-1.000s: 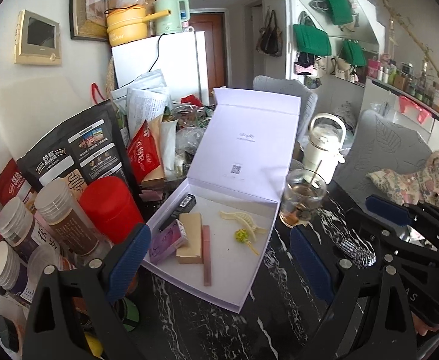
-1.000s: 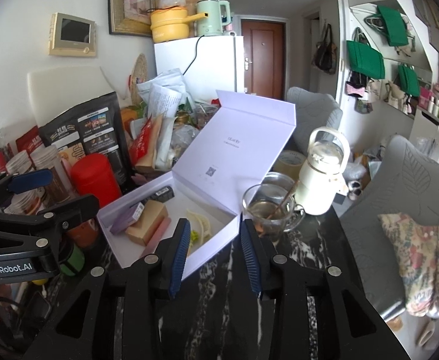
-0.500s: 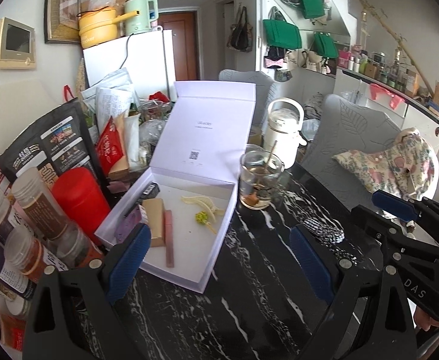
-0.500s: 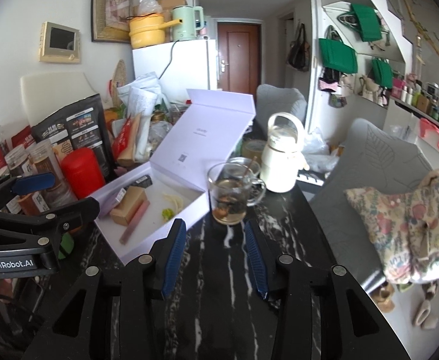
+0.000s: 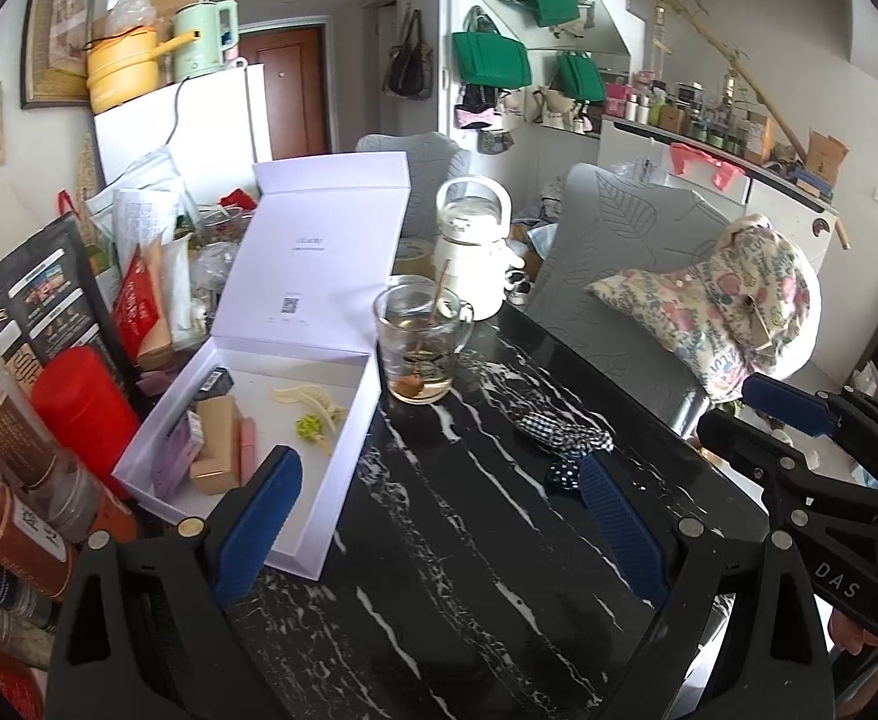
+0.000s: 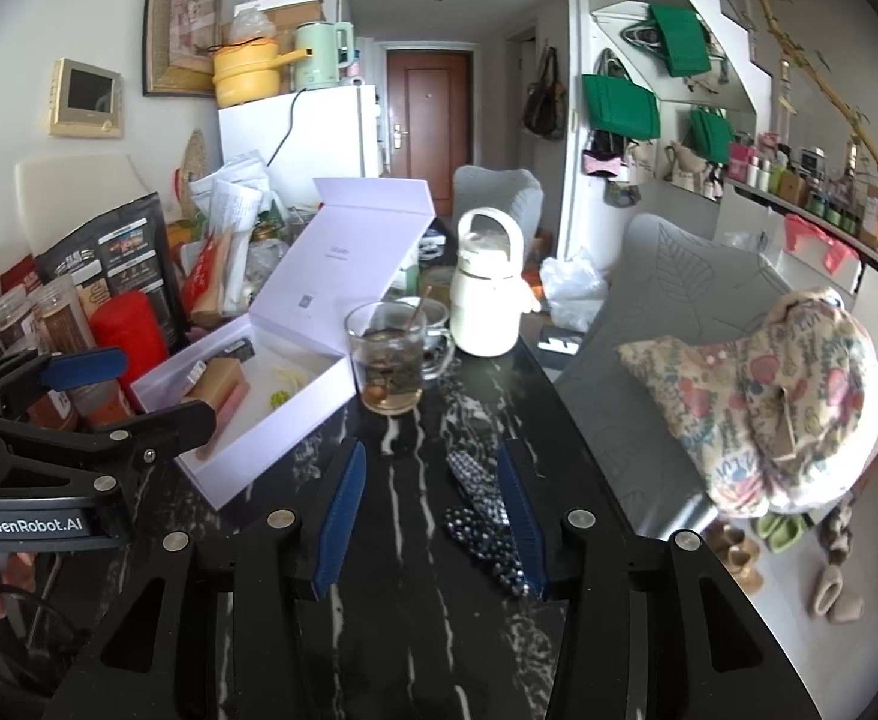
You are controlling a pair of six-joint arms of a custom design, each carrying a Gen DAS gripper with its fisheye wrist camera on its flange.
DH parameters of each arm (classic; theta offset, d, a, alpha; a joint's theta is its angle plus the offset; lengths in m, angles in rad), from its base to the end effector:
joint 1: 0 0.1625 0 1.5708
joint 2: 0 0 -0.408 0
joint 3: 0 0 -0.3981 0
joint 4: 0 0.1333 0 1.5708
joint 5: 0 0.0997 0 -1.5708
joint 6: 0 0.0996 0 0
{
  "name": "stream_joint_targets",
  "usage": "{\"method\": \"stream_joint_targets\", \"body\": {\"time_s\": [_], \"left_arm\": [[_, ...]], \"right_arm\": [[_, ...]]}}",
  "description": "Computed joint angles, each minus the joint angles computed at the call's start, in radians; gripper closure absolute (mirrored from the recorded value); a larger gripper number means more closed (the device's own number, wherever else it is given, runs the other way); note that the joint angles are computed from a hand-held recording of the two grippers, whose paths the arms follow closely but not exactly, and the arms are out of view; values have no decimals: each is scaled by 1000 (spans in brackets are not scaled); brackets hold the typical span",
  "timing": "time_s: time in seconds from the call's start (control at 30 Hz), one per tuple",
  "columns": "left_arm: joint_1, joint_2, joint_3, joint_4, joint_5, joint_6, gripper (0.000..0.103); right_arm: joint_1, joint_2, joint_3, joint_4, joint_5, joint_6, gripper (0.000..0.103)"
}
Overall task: Organize rigid objects
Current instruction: 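Withdraw both tools from the white box toward the two scrunchies, then close right tool on black polka-dot scrunchie while left tool moves to gingham scrunchie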
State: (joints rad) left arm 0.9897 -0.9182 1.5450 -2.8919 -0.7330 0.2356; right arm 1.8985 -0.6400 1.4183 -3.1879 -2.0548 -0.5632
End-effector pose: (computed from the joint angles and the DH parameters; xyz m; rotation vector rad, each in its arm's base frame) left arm -0.2052 -0.6901 0.2657 0.5618 2.2130 -0.9759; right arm 0.3215 -0.6754 0.1419 0.7948 -2.2769 0.9919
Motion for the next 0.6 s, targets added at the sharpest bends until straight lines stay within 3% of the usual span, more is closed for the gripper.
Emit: {"method": "stream_joint_targets", "body": {"time_s": [0.2,0.37,0.6], "left_arm": [[3,36,-22,30,-34,30,8],[18,56,-56,106,-95,4,8],[40,95,-93,146,-124,-17,8]], "right_arm": [[-25,-30,51,-20,-21,1,55],[-49,-46,75,-11,-17,17,53],[-89,-42,74,15,-14,55,48]]}}
